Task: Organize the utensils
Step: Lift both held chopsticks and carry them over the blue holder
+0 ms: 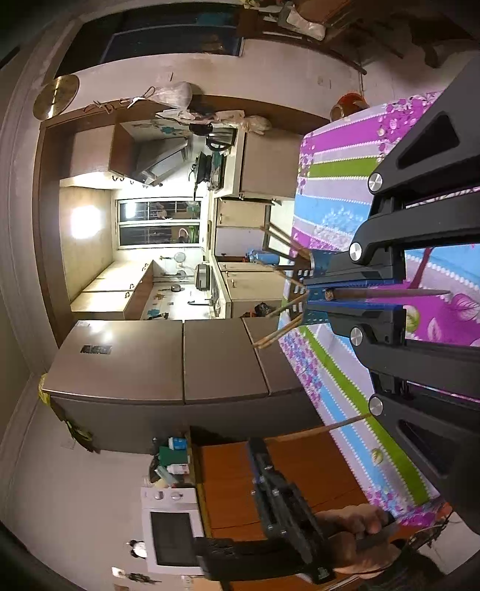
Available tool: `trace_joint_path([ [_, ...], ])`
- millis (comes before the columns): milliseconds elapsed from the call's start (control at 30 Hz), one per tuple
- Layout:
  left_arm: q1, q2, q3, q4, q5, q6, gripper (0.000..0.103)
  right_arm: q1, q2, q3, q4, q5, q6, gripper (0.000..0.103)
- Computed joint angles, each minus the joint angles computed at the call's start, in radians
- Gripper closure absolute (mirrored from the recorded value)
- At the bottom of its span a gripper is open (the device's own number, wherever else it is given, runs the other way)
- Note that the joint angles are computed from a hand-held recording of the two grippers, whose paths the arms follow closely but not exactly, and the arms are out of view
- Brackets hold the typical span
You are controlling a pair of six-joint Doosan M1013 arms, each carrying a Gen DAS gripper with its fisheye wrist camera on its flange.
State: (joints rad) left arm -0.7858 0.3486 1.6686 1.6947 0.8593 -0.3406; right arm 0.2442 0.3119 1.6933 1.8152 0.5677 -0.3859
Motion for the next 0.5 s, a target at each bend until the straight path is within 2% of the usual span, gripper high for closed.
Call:
trace_joint_path([
  [300, 0.025, -0.006, -0.046, -0.019, -0.039, 0.024, 0.098, -0.001, -0.001, -0.088, -0.066, 0.006, 0.108, 0.096],
  [500, 0.041, -0.011, -0.09, -0.006, -0.03, 0.032, 0.098, 0.004, 0.018, -0.179, -0.157, -0.006, 0.222, 0.096],
])
